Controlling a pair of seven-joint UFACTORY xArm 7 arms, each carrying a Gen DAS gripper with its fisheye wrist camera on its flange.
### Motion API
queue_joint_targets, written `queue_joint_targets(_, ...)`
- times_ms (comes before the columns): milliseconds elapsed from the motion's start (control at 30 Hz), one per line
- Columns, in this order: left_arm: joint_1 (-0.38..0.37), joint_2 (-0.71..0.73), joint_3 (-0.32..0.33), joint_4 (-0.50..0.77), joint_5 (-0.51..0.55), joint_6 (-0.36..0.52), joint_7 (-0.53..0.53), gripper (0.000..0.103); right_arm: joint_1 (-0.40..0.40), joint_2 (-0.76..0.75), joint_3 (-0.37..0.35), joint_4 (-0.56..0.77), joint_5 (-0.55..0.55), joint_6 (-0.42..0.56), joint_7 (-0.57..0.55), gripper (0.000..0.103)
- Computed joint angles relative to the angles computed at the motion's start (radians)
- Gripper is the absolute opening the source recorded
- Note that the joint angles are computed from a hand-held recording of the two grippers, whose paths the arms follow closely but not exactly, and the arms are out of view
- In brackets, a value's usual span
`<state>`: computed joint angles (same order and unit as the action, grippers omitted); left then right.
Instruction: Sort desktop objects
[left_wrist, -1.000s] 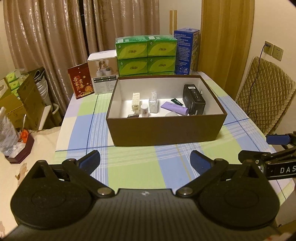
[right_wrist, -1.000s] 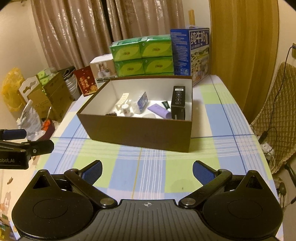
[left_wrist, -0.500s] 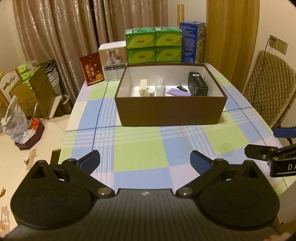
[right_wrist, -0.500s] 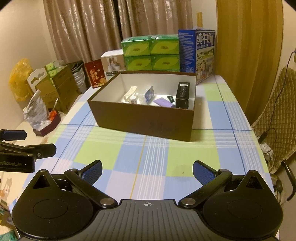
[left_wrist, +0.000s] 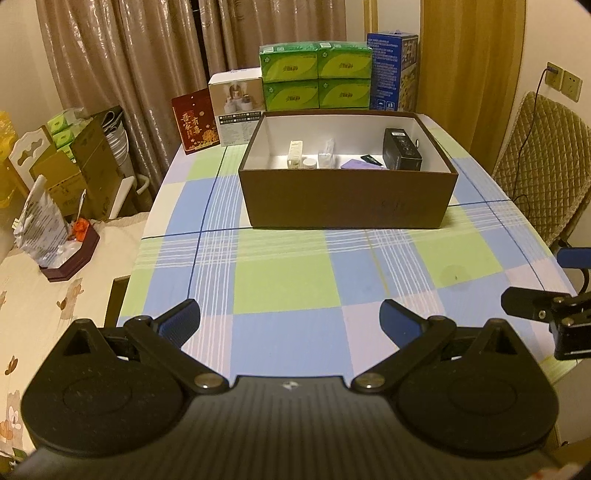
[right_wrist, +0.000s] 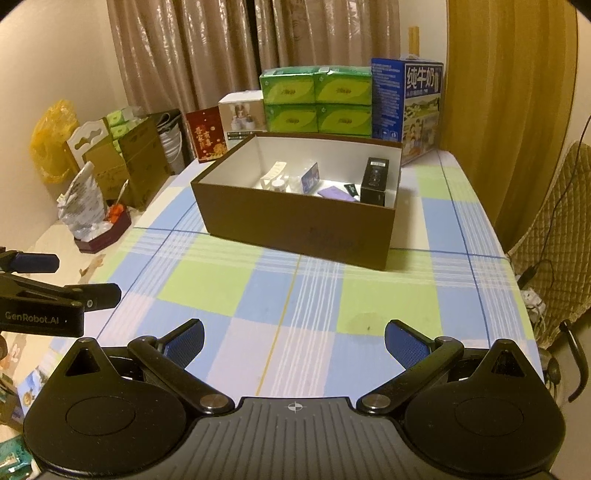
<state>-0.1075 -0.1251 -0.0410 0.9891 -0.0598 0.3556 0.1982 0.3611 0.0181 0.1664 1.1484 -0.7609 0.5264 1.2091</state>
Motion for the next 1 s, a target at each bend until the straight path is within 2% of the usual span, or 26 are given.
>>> queue_joint_targets(633, -0.003, -0.015, -0.01, -0.023, 0.038, 0.001, -0.039, 0.102, -0.021, -0.029, 0.01, -0.045, 0.051, -0.018, -0.027, 0.101)
queue_joint_targets(1000, -0.007, -0.005, -0.003, -0.014, 0.023, 0.004, -0.016, 0.102, -0.018, -0.02, 0.011, -0.039, 0.052, -0.014, -0.023, 0.101)
